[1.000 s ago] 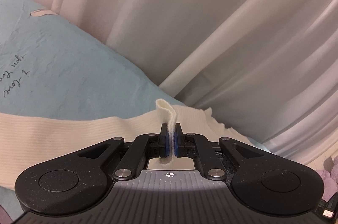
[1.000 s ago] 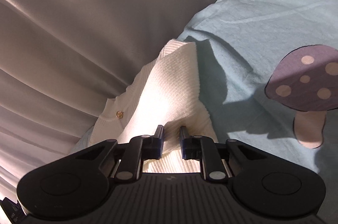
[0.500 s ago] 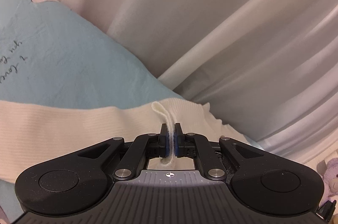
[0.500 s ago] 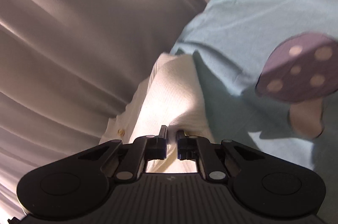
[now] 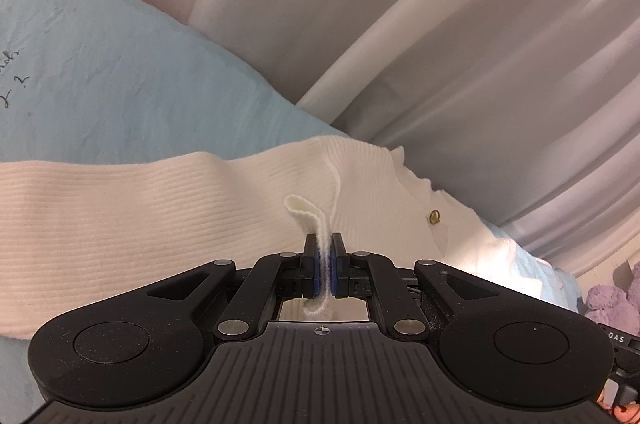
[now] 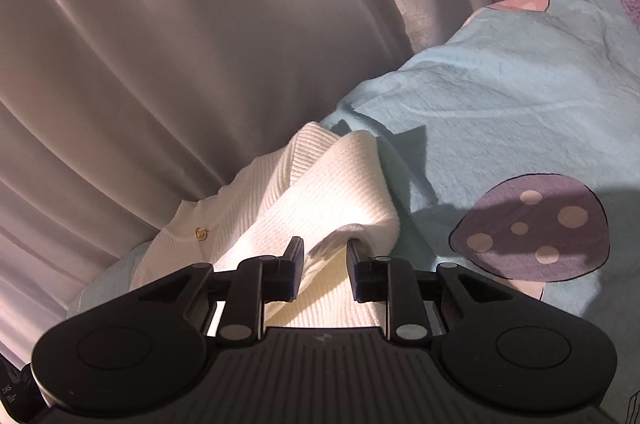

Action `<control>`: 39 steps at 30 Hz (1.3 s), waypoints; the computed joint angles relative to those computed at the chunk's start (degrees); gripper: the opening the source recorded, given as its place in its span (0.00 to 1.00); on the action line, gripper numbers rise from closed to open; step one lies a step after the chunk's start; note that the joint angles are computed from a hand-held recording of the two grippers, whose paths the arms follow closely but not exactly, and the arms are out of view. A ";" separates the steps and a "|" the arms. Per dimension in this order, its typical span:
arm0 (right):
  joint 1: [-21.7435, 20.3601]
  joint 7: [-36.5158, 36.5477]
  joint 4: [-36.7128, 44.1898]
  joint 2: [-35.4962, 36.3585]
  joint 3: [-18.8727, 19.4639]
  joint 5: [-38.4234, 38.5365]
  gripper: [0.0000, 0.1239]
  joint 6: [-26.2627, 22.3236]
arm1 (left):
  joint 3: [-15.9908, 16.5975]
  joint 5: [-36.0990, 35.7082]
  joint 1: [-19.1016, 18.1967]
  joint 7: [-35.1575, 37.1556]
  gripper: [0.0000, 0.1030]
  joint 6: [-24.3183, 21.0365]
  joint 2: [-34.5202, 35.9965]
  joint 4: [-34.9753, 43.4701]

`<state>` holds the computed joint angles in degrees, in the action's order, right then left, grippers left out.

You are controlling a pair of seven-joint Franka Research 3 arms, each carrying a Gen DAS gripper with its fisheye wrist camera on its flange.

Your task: Fold small clothes

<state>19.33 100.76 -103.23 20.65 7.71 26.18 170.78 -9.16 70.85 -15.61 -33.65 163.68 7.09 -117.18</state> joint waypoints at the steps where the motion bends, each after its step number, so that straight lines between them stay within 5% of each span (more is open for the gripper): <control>1: -1.54 -2.43 -0.63 -0.53 1.82 2.17 0.29 1.11 | 0.04 -0.02 0.04 -0.17 0.06 0.13 -0.11 -0.19; 3: 0.27 -1.59 -1.13 -0.87 -0.54 1.24 0.34 2.69 | 0.12 0.24 0.12 -0.78 0.06 0.54 -0.03 -0.30; 6: 7.90 9.56 2.68 2.07 -10.41 -10.52 0.35 -0.11 | 0.08 0.01 0.08 -0.61 0.06 0.66 0.58 0.06; 9: 8.76 11.93 8.55 6.45 -11.38 -15.96 0.35 -5.63 | 0.27 -0.08 -0.18 -0.67 0.06 0.59 1.16 0.70; 11: 12.27 15.51 9.84 8.16 -15.46 -22.89 0.34 -5.30 | 0.41 -0.05 -0.28 -0.06 0.06 0.74 1.23 0.99; 13: 14.89 18.96 11.08 9.16 -18.90 -28.63 0.14 -6.78 | 0.60 0.64 -0.42 0.10 0.06 0.63 1.07 1.11; 16: 11.72 17.22 10.69 9.06 -15.78 -29.55 0.00 -5.64 | 0.63 1.34 -0.46 -0.10 0.06 0.00 1.01 1.29; 20: 15.93 25.17 8.98 8.41 -22.29 -36.88 0.00 -4.26 | 0.64 2.22 -0.77 -0.14 0.06 -0.57 2.03 2.77; 22: 11.47 23.49 7.02 7.29 -17.40 -33.21 0.00 -0.94 | 0.70 2.77 -0.95 0.00 0.06 -0.58 2.21 3.11; 24: 6.61 18.97 7.88 7.39 -11.19 -28.27 0.11 -2.53 | 0.79 2.87 -0.99 -0.05 0.06 -0.33 2.43 3.33; 25: 5.63 17.06 8.36 7.74 -9.71 -26.65 0.33 -2.87 | 0.86 2.87 -0.97 -0.27 0.07 -0.11 2.38 3.24; 27: 7.43 15.98 8.40 8.48 -11.11 -27.44 0.46 -0.99 | 0.92 2.70 -0.90 -0.24 0.07 0.13 2.26 3.10; 29: 8.61 14.72 9.04 9.16 -11.85 -27.73 0.42 -0.83 | 0.92 2.30 -0.82 0.39 0.07 0.25 2.32 3.13; 33: 15.16 17.68 10.49 10.33 -19.51 -33.31 0.09 -2.45 | 1.12 2.60 -0.86 0.34 0.07 0.52 2.29 3.16; 36: 21.50 25.76 9.34 10.21 -27.83 -39.88 0.07 -1.69 | 1.65 7.15 -1.19 -4.50 0.07 1.32 2.45 3.64; 39: 20.16 28.40 9.07 10.14 -26.74 -40.93 0.07 -2.53 | 1.02 7.48 -1.14 -4.24 0.07 -0.08 3.22 4.42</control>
<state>39.50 129.16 -94.16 30.79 -19.03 -14.75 168.26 -8.14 78.33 -16.75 -37.89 163.60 10.31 -112.76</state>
